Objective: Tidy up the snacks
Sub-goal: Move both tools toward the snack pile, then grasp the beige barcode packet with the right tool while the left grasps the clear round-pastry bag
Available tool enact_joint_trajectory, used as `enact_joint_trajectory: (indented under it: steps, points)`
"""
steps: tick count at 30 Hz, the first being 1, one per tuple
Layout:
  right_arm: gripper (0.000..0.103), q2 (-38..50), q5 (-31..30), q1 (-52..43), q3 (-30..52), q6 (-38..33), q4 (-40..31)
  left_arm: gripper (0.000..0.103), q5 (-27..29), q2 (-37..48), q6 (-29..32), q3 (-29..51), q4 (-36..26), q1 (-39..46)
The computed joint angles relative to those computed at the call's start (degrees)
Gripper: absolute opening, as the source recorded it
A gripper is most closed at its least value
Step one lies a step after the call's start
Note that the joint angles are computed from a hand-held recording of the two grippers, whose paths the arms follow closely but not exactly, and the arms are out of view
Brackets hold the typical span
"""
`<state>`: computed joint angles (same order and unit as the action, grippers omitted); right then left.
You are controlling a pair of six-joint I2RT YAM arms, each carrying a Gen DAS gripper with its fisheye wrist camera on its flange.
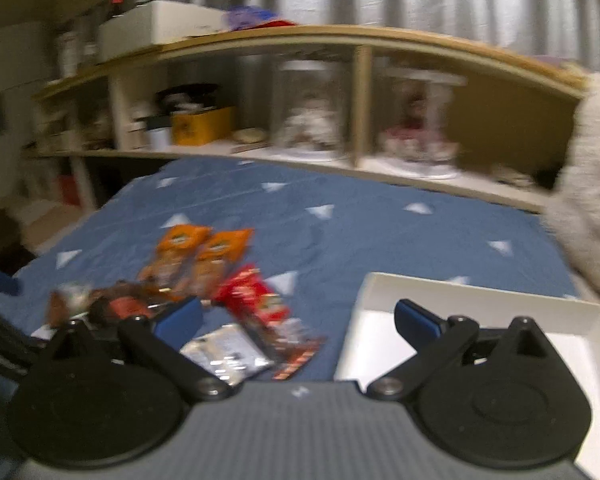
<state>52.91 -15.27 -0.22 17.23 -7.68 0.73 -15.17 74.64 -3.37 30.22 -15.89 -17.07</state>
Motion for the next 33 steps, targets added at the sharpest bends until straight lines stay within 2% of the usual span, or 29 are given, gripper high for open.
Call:
enact_joint_trajectory:
  steps: [1, 4, 6, 8, 11, 17, 20, 24, 26, 28, 33]
  points:
    - [0.1, 2.69, -2.15, -0.36, 1.31, -1.17, -0.27, 0.103, 1.66, 0.36, 0.26, -0.17, 0.62, 0.71]
    - [0.078, 9.6, -4.04, 0.91, 4.81, -3.77, -0.84, 0.103, 11.51, 1.44, 2.35, -0.39, 2.05, 5.33]
    - [0.072, 13.36, -4.81, 1.76, 6.76, -4.31, -1.33, 0.103, 16.97, 2.89, 2.91, 0.07, 1.85, 8.01]
    - [0.058, 17.98, -5.93, 2.41, 9.21, -3.86, -2.31, 0.103, 18.81, 3.49, 3.06, -0.12, 2.25, 8.86]
    - [0.046, 25.08, -7.08, 3.44, 13.16, -0.81, -3.9, 0.103, 19.29, 3.73, 4.17, -0.64, 3.26, 9.28]
    - [0.044, 35.34, -8.3, 3.58, 17.9, 6.35, -1.58, 0.103, 25.08, 6.81, 5.15, 1.98, 0.64, 13.14]
    - [0.04, 39.43, -7.62, 3.98, 20.64, 10.25, -2.39, 0.103, 25.13, 6.84, 5.47, 2.2, 0.52, 13.38]
    - [0.041, 43.49, -9.0, 4.21, 21.17, 13.09, 1.53, 0.102, 24.75, 5.93, 5.1, 1.18, 2.14, 13.37]
    - [0.041, 44.6, -9.41, 4.58, 22.31, 12.27, -0.63, 0.096, 26.24, 6.28, 5.52, 1.41, 1.91, 14.33]
    - [0.041, 44.59, -9.19, 4.97, 23.07, 9.81, -2.94, 0.091, 25.34, 6.42, 5.74, 1.52, 1.77, 14.18]
    - [0.044, 42.94, -11.94, 4.52, 26.79, 1.82, -15.14, 0.081, 22.92, 7.31, 6.94, 1.61, 1.68, 13.31]
